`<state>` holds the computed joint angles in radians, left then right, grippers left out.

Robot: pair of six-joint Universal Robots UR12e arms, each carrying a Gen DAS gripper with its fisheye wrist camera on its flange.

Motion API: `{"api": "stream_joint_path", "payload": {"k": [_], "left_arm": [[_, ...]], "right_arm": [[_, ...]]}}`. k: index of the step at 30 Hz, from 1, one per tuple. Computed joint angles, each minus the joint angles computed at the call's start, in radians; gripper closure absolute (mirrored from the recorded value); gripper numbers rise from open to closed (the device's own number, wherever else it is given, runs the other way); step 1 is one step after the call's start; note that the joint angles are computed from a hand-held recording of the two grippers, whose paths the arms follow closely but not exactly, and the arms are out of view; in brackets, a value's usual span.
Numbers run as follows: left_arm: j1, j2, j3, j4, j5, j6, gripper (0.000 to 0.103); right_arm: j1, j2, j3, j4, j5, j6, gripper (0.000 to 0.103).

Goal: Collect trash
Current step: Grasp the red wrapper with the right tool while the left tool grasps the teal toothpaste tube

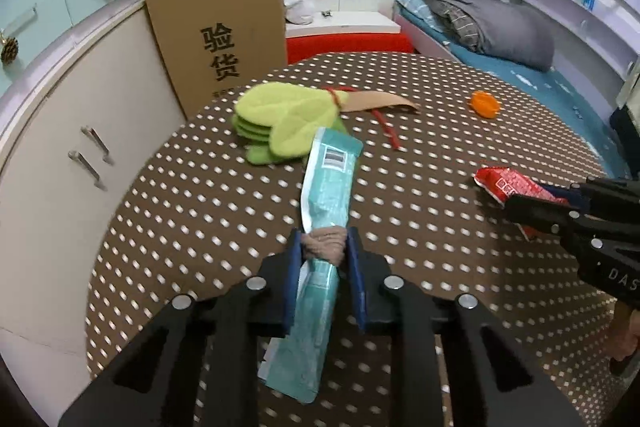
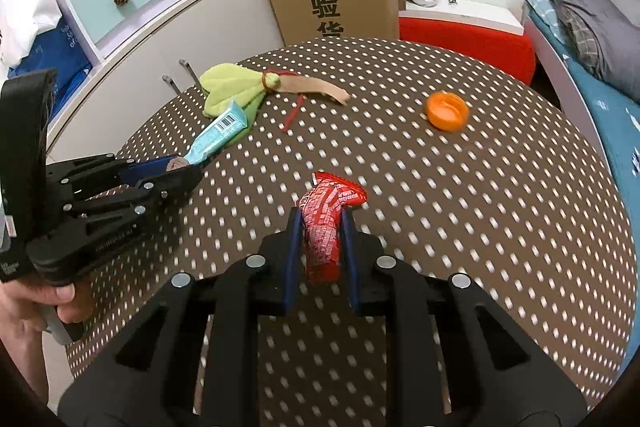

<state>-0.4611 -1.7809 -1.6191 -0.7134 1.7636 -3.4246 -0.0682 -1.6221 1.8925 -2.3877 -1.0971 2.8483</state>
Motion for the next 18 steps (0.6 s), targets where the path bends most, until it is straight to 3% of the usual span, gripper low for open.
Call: {"api": "stream_joint_path", "payload": {"k": [10,18], "left_arm": [[-0.044,0.04,-0.052,0.062,-0.034,-0.133,0.082],[-0.085,0.038,-0.037,0.102,-0.013,-0.172,0.082]], "right_arm": [[-0.087,-0.074,0.067,-0.001,0.054,-0.008,0.084],[-0.178,-0.124,0.099,-0.019,0.107,0.003,0.084]]}}
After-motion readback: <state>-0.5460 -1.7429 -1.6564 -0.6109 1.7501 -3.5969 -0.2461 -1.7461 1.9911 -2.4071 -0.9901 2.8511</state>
